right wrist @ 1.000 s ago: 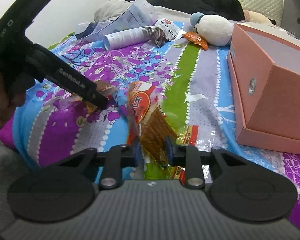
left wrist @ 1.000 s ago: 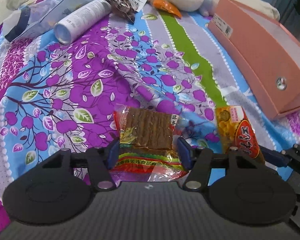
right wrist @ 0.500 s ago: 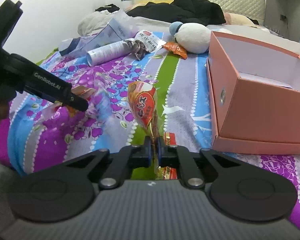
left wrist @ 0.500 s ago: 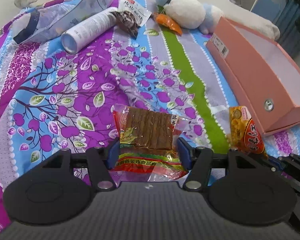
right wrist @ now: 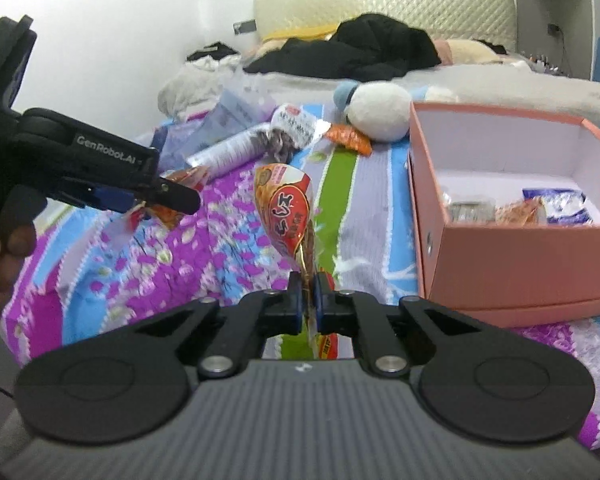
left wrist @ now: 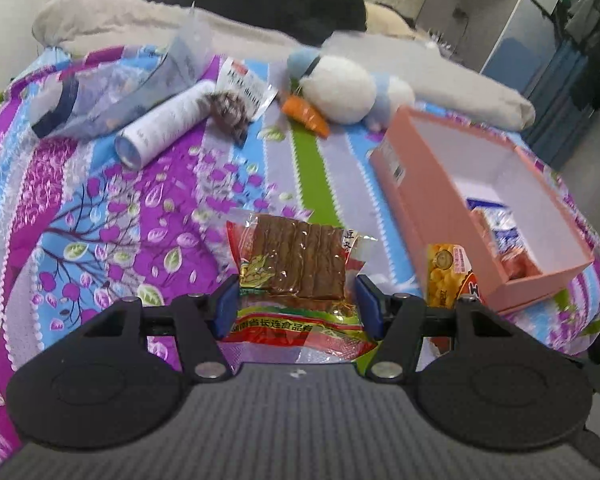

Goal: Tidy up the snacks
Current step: 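Carry both snacks over the pink box and open both grippers to drop them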

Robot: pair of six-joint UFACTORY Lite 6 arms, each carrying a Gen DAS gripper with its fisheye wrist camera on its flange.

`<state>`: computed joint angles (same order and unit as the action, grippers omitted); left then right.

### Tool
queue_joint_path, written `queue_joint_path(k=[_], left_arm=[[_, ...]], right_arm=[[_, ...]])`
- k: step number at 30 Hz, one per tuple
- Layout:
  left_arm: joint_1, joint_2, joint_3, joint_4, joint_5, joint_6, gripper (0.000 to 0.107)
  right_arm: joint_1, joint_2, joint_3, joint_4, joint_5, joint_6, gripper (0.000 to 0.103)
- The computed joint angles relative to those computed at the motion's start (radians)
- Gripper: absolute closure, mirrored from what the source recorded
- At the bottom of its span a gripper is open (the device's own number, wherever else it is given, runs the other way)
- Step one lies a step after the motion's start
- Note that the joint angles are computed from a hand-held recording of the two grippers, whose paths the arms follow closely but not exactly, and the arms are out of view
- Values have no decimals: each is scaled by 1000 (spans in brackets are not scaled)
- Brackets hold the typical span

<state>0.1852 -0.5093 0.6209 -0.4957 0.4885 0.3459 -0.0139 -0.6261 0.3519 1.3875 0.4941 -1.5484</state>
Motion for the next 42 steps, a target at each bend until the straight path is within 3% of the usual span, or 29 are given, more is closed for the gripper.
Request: queue_joint_path(k=[9,17,28,33,42], left_arm=[[-112,-16,170,111,66,-208,41],[-245,110,329,150,9,-319,41],[-409,532,717,111,-56,-358,41],[-436,771,953,87,-3,-372,41],[-476,1128,1352,164,165,-483,39]], right_arm=[[-152,-59,122,-127,127,158,94],[-288,35,270,-68,174,82,94],[-387,376,549,61,136,-51,94],[-396,557,690,28,78,-27,94],[-384,867,937,-219,-12,187,94]])
